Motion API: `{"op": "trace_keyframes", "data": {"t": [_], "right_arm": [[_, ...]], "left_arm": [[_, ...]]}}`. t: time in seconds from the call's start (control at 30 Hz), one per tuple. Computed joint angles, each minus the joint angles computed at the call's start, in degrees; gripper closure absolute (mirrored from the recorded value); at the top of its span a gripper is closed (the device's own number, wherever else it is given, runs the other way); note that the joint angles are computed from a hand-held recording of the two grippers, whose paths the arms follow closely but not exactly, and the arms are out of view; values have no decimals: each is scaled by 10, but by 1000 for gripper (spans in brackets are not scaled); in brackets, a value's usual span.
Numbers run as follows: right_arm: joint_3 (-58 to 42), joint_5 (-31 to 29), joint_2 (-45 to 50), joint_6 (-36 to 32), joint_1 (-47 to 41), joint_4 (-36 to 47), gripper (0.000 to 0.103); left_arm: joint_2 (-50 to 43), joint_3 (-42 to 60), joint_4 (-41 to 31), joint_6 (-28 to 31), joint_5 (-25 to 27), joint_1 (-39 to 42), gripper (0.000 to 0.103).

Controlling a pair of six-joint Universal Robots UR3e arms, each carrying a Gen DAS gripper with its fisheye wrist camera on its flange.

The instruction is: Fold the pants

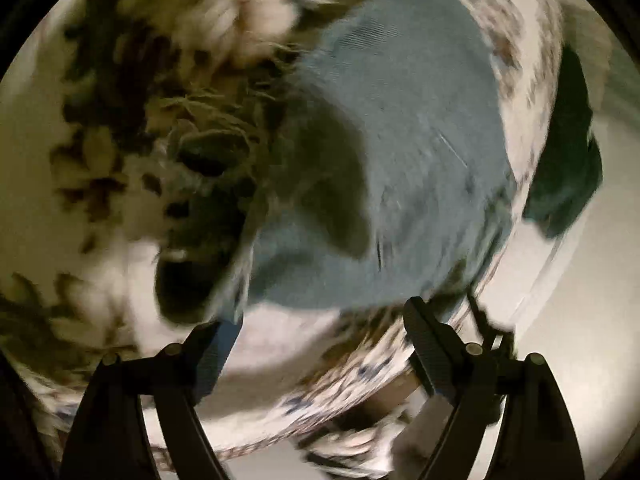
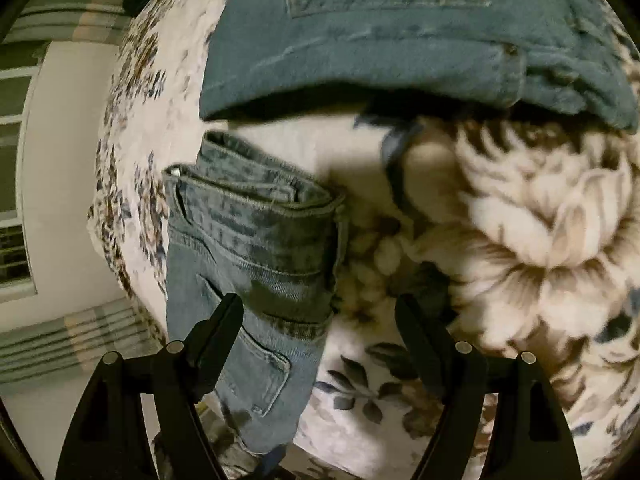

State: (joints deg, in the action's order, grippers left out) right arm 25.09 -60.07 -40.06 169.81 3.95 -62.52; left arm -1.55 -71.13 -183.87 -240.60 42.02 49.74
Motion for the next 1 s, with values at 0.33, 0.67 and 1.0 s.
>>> {"op": "trace_keyframes", "data": {"t": [0.33,0.67,1.0], "right_arm": [[170,121,-5,25,10,-152,24],[470,119,-227,134,3,-349,72],[787,84,-449,101,-70,-369,36]], "left_arm": [[58,-56,87,-150,58,-2,65],[-67,-107,361,5,157,-122,93],[71,-247,422,-134,164,-239,71]]}}
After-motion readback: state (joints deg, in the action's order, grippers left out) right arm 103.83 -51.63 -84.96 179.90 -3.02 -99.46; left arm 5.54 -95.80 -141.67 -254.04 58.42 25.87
